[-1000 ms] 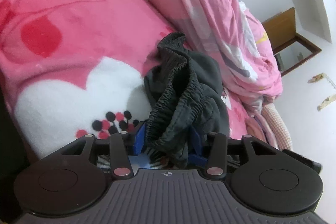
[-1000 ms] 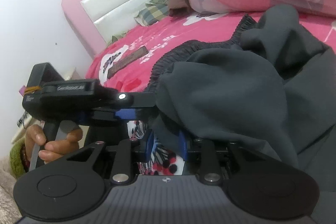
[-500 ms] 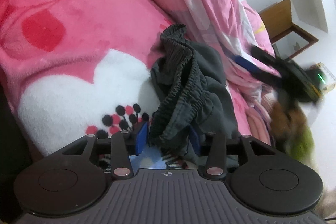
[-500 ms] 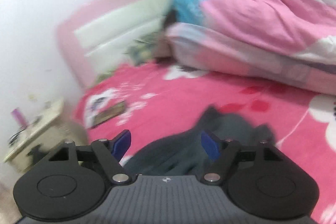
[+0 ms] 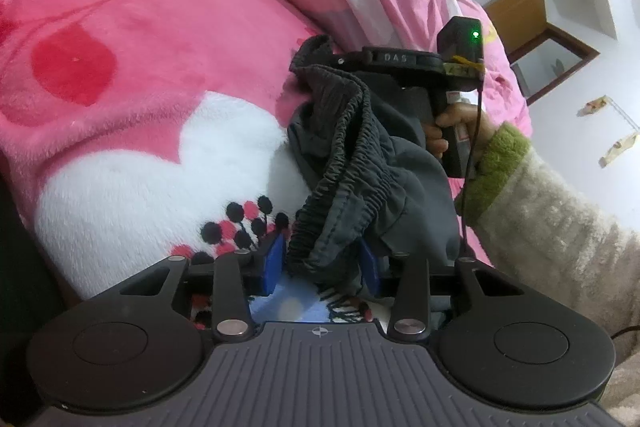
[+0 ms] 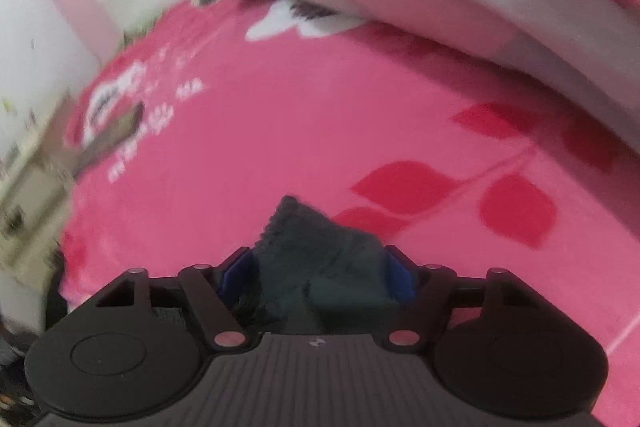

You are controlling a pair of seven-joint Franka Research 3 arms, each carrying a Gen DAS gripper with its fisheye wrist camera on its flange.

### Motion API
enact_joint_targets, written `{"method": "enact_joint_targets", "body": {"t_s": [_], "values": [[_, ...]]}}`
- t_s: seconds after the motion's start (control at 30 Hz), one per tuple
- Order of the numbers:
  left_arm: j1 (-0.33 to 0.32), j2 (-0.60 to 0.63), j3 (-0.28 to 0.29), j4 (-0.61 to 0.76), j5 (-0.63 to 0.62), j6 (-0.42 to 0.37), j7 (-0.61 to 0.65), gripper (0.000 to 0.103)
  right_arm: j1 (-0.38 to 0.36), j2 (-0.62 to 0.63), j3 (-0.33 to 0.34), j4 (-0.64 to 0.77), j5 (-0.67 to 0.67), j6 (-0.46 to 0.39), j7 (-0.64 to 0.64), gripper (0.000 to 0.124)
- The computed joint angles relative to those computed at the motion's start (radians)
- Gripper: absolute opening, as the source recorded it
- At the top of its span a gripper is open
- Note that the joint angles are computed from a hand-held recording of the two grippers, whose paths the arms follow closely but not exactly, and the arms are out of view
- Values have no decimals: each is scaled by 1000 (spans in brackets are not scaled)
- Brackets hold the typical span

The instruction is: Fold clothes

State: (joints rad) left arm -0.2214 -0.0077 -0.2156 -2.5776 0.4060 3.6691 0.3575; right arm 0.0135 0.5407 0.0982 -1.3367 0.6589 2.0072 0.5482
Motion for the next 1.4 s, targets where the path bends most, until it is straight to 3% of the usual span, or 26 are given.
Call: {"method": "enact_joint_targets", "body": {"t_s": [0.03, 0.1, 0.17, 0.27, 0.43, 0.67, 0.87, 1.1, 1.3, 1.4], "values": [[0, 2, 0, 0, 0, 2, 3, 40, -4, -10, 7, -13, 5, 0, -32, 59], [0, 3, -1, 4, -1, -1, 11, 41, -14, -33, 10, -37, 26, -21, -45, 30], [-3, 3, -4, 7, -12, -8, 24, 41, -16, -69, 8, -79, 47, -6, -66, 22], [-17, -8, -18, -1, -91, -26, 89, 41, -16, -135, 3, -156, 92, 43, -110, 19], [-59, -26, -66, -5, -350, -75, 302, 38, -10, -210, -1, -236, 200, 126, -146, 18], [-88, -35, -98, -3, -534, -90, 475, 47, -10, -388, -41, -398, 396, 218, -252, 18], [-100, -23, -81, 17, -516, -96, 466, 61, -15, -508, -115, -518, 530, 247, -304, 18], [-69, 18, -30, 78, -280, -105, 261, 62, -29, -590, -186, -643, 654, 241, -303, 18], [-75, 85, -28, 191, -256, -192, 331, 62, -33, -663, -227, -711, 758, 190, -388, 18], [-150, 112, 19, 234, -361, -234, 443, 62, -30, -675, -236, -714, 770, 185, -405, 18]]}}
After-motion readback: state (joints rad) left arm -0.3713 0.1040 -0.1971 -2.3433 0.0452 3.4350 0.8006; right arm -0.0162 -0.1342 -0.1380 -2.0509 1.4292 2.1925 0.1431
